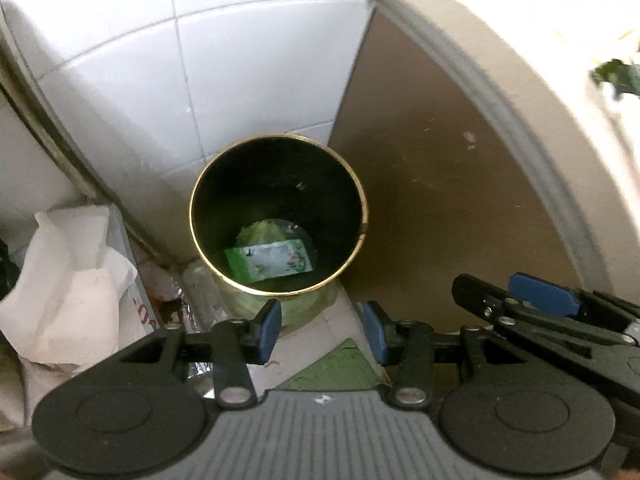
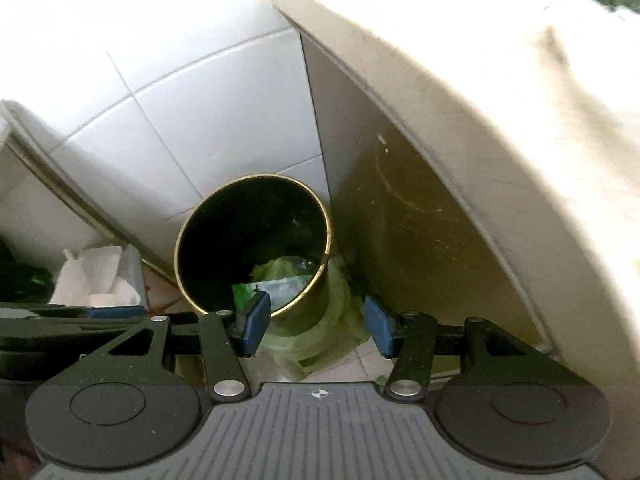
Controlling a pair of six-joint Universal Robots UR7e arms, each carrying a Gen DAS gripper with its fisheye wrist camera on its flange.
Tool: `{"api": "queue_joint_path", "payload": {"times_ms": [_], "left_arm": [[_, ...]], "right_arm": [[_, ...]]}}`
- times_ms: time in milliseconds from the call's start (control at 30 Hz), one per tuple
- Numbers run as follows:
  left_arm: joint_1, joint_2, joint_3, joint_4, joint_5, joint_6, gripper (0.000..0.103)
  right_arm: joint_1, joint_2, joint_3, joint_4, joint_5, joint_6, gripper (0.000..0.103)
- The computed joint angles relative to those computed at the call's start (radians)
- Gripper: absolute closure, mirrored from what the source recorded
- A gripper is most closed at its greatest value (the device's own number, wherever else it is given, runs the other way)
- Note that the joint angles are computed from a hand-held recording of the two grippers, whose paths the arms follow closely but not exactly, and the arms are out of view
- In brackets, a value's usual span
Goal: Collect trash
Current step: 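Raise both open tools back toward the counter pile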
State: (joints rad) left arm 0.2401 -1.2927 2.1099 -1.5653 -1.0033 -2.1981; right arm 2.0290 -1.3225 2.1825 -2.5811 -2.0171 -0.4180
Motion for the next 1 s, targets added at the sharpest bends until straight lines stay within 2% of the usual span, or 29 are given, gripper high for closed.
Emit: {"api": "queue_joint_path", "payload": {"times_ms": [100,267,433,533,667,767,933,1000], "left_arm": [[-0.025,0.004,-0.041,0.057,0.033,0.014,0.063],[-0.047,0.007,-0.103,0.127,0.129,0.075,0.063],[-0.05,0.028,-0.147,0.103,0.239,0.197,0.063],[-0.042,0.04,-0.157,0.014,0.305,0.319,0.063],[-0.014,0.064,-0.163,-0.181,0.369,0.539,0.059],[0.007,0.107,-0.189,-0.307,0.405,0.705,0.056],[0.053,0.165,-0.216,-0.525,0.418,0.917,0.05],[0.062,0.188,-0.237,-0.554,0.415,0.947,0.048]], "right_arm": [[0.013,-0.04,0.003,-0.01,0.02,-0.012,0.043],[0.044,-0.08,0.008,-0.115,0.031,-0.045,0.042],[0.062,-0.122,0.016,-0.233,0.017,-0.071,0.041],[0.063,-0.139,0.024,-0.317,-0.001,-0.092,0.039],[0.054,-0.17,0.029,-0.42,-0.018,-0.114,0.026],[0.04,-0.18,0.024,-0.499,-0.026,-0.166,0.024],[0.012,-0.196,-0.008,-0.534,-0.059,-0.194,0.02],[0.001,-0.199,-0.015,-0.546,-0.068,-0.209,0.02]]}}
